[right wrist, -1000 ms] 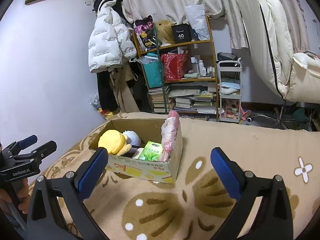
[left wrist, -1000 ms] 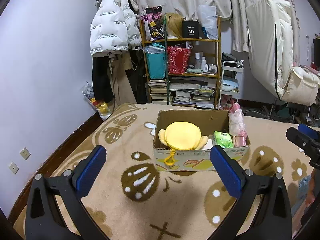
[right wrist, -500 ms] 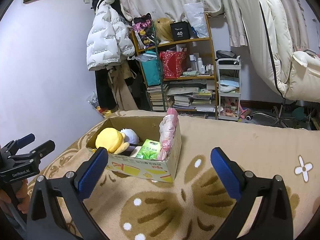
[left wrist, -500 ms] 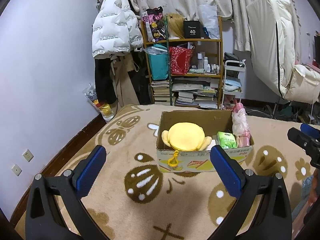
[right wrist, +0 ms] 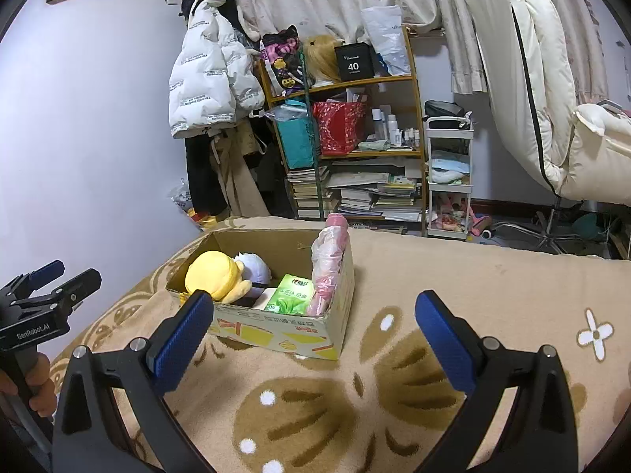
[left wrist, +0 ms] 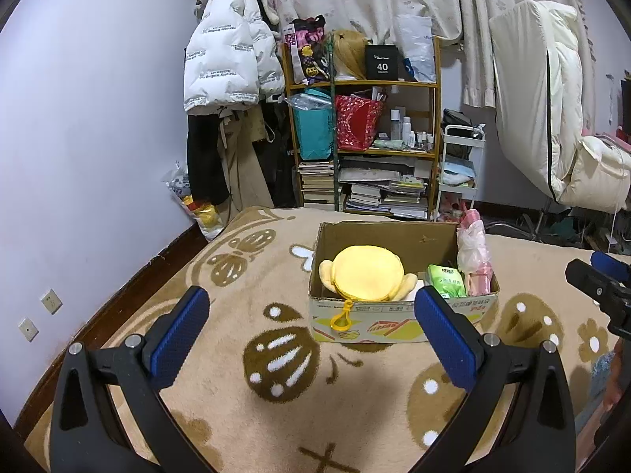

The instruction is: Organize soft objects

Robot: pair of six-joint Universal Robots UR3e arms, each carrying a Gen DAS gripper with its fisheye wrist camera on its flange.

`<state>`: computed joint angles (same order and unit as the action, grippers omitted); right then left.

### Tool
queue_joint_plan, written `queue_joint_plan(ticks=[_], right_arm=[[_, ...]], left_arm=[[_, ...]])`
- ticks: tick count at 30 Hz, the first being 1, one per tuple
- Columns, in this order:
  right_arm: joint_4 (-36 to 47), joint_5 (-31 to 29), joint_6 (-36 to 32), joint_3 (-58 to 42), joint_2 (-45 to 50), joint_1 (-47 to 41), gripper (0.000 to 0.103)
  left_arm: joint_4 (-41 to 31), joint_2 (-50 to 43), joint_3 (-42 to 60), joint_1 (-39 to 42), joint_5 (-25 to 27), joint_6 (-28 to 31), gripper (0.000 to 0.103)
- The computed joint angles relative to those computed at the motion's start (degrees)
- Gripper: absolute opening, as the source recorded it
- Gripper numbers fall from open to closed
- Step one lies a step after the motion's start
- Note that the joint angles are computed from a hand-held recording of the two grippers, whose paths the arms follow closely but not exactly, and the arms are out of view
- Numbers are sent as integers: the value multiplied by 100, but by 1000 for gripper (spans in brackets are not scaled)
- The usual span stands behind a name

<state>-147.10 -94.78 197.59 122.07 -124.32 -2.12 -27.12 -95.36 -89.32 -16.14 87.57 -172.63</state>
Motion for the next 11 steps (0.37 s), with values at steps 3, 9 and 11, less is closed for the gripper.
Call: queue_joint_plan(ticks=[3, 9, 11], right_arm=[[26, 34, -33, 1, -21, -31, 103], [29, -4, -27, -16, -8, -10, 103], [50, 5, -44, -30, -10, -24, 103]], left_arm=[[0, -11, -15, 0, -25, 21, 103], [-70, 6, -20, -9, -61, 62, 103], [-116, 5, -16, -6, -87, 57, 103]])
